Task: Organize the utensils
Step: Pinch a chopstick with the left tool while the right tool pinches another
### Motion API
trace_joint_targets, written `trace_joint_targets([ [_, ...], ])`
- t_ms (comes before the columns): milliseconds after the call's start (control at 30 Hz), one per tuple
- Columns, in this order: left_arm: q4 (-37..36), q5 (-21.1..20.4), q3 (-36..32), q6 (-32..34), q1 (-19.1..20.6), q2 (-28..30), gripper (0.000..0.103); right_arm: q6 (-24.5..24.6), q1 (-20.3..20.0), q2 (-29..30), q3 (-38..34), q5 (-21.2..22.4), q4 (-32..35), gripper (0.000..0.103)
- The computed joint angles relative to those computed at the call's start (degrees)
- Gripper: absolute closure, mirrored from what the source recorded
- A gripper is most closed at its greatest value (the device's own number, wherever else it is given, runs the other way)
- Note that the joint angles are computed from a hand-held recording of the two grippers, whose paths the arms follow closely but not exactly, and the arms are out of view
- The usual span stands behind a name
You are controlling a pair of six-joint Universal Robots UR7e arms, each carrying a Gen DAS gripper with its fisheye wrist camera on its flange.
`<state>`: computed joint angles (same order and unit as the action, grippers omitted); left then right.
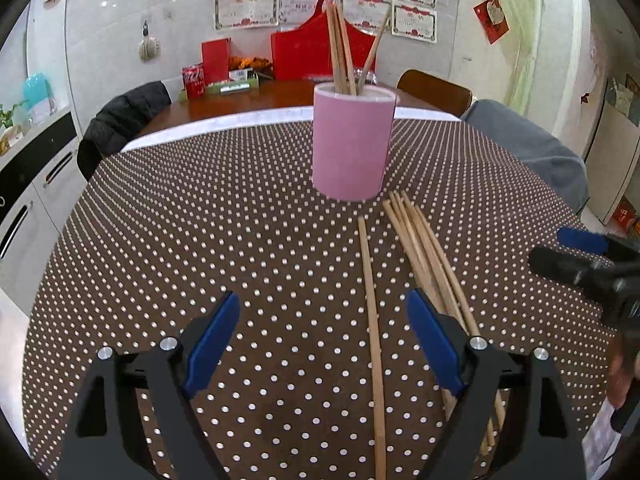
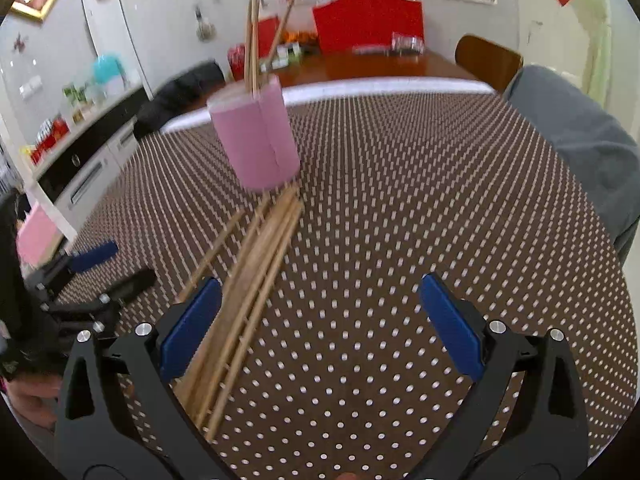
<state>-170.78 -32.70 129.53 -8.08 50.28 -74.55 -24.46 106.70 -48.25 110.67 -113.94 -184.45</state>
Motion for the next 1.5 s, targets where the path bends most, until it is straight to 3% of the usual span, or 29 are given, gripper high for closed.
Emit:
trace_joint_targets([
  [367,0.43,-3.06,0.0,-1.15,2.45,0.23,0.019,-3.01,0.3,4.29,-1.28,-5.18,1.94,0.006],
  [633,3.55,-3.68,-0.84,-2.28,2.94,0.02,0.019,-6.8,2.0,7.8,-2.69,-10.93,-1.26,0.006],
  [800,4.98,-3.67,-1.59,-1.65,2.75,0.8,0.019,-7.63,1.28,6.41,-2.37,-10.73,0.49,0.011],
  [933,13.46,1.09,-4.31,-3.2,2.25,3.13,0.019,-7.04,0.51,5.59,-3.66,-10.46,2.95,0.011],
  [1100,18.47,-2.17,-8.36,-4.33,3.92,4.14,0.019,-5.43,0.55,7.32,-7.5,-8.25,7.28,0.019],
  [1133,18.38,-2.77,-8.72,-3.81,4.13,4.28,0.024,-5.61,0.72,7.89,-8.24,-8.29,7.23,0.023],
  [1200,17.59,-4.98,-9.28,-1.76,4.28,4.32,0.042,-5.83,1.08,8.08,-8.72,-8.14,7.36,0.058],
  [1267,18.38,-5.6,-9.78,-0.55,4.06,4.34,0.077,-6.39,1.4,8.02,-8.89,-8.5,7.81,0.069],
  [1333,19.36,-5.88,-10.41,0.35,3.92,4.72,0.096,-7.05,1.24,7.73,-8.77,-8.2,8.29,0.072],
  [1400,19.63,-5.26,-10.69,0.81,3.6,5.34,0.097,-6.79,0.93,7.16,-8.46,-8.01,8.69,0.082],
  [1500,20.12,-5.46,-11.46,0.5,4.18,5.35,0.097,-4.8,0.29,6.64,-8.81,-7.5,9.37,0.081],
])
